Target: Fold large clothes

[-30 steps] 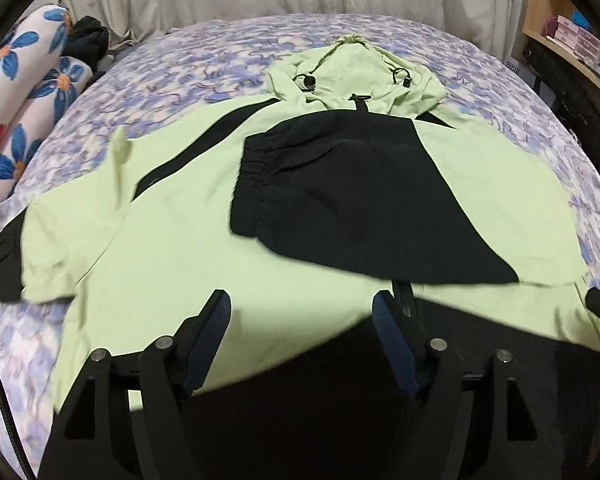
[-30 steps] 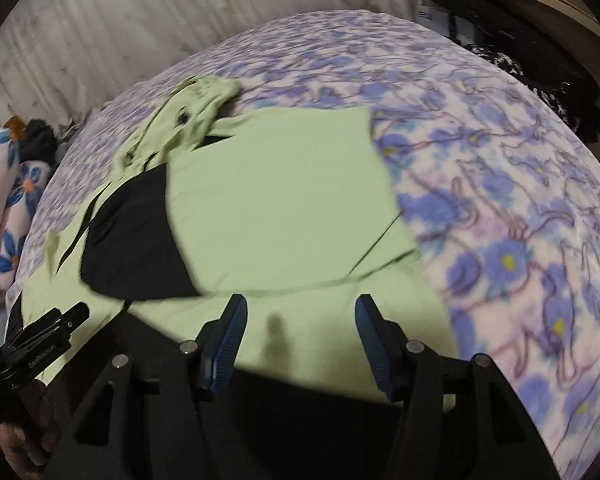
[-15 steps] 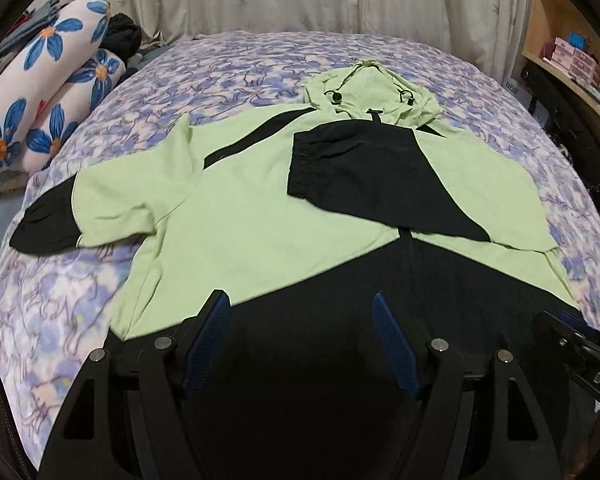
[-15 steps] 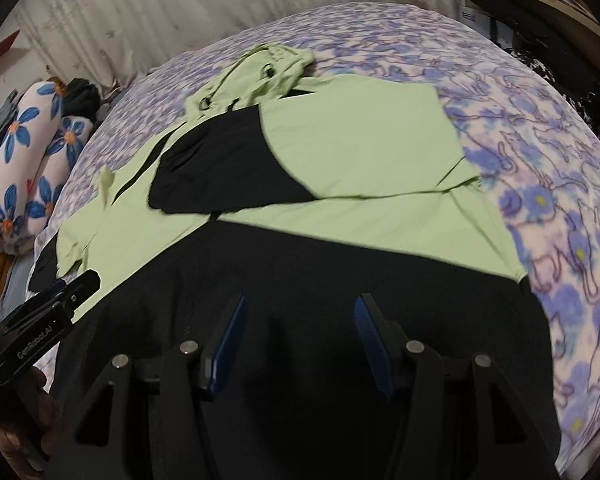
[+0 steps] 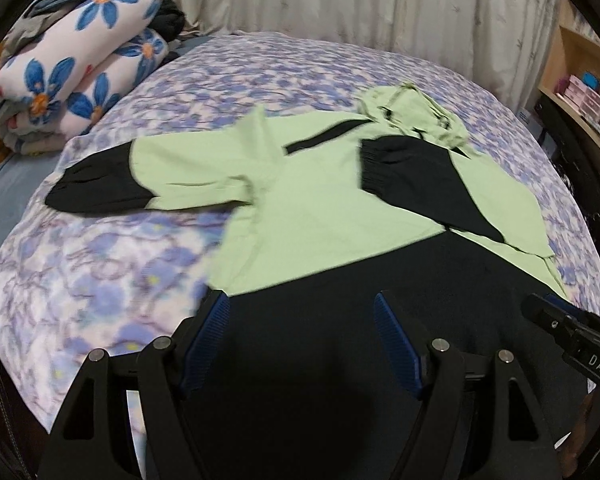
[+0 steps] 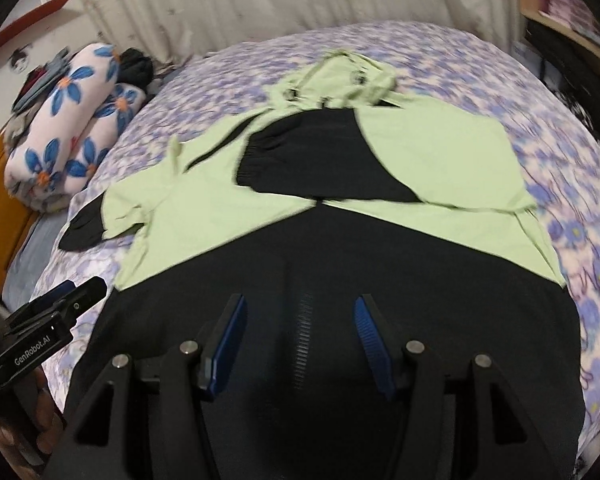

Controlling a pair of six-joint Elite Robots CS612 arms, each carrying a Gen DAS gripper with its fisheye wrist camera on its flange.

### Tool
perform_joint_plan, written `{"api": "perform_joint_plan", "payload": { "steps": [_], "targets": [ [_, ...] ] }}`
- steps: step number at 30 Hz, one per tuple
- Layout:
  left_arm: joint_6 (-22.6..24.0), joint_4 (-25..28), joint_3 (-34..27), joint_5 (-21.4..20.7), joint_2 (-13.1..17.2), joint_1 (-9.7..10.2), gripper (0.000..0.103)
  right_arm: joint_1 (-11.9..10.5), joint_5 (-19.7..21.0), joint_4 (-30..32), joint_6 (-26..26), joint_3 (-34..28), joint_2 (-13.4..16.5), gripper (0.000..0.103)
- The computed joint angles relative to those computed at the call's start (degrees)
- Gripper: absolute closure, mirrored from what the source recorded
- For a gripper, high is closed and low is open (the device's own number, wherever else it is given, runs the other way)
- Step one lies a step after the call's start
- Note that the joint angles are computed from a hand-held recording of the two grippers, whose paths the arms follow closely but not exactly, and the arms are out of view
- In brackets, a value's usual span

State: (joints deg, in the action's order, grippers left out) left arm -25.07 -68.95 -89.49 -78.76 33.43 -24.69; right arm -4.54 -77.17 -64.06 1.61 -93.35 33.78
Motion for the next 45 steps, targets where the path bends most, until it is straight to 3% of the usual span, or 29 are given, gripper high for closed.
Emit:
{"api": "perform_joint_plan", "payload": {
  "steps": [2, 4, 7, 15, 22, 27, 36, 38, 40, 42, 44, 45],
  "targets": [
    [-0.70, 0.02, -0.90, 0.34, 0.35, 1.25, 0.029, 0.82, 0.30, -0.82, -0.75, 0.83, -0.35, 0.047],
    [-1.17, -0.47, -1.42, 0.49, 0.75, 2.56, 0.021, 1.73, 0.63, -1.76, -1.50, 2.14, -0.86, 0.047],
    [-1.78, -1.74, -1.48, -0.80, 1.35, 5.03, 0.020, 3.31, -0.01, -3.32, -2.62, 4.87, -1.86, 0.047],
    [-9.09, -10.52, 3.64, -11.32, 2.38, 13.65, 0.020, 6.92, -1.26, -10.02, -4.21, 13.08, -4.48, 0.047],
    [-16.79, -17.46, 12.75, -16.44, 1.47, 18.93, 0.020, 9.32, -1.88, -15.91, -5.36, 21.18, -6.95, 0.047],
    [-19.55, -21.07, 17.65, -15.40, 0.30, 20.27, 0.021, 10.21, -2.52, -17.85, -5.97, 25.59, -8.12, 0.047],
    [-15.40, -22.83, 22.73, -14.00, -1.85, 20.85, 0.021, 11.07, -4.60, -23.32, -2.51, 37.18, -12.35, 0.047],
    [-12.57, -22.77, 23.12, -13.20, -2.10, 20.85, 0.029, 11.05, -4.04, -24.10, -1.02, 39.19, -13.15, 0.047],
    [-9.53, -22.15, 23.19, -10.68, -2.26, 20.65, 0.070, 10.93, -3.24, -24.44, 0.33, 39.92, -13.40, 0.047],
    [-8.86, -23.72, 22.86, -13.15, -1.85, 21.33, 0.098, 10.74, -2.44, -24.24, 1.22, 39.69, -13.26, 0.047],
    [-9.87, -24.48, 22.04, -13.62, -1.54, 21.58, 0.100, 10.57, -1.97, -23.58, 1.68, 38.97, -12.96, 0.047],
    [-9.06, -24.06, 21.54, -11.14, -1.71, 21.09, 0.100, 10.39, -1.66, -22.94, 1.83, 38.17, -12.62, 0.047]
  ]
}}
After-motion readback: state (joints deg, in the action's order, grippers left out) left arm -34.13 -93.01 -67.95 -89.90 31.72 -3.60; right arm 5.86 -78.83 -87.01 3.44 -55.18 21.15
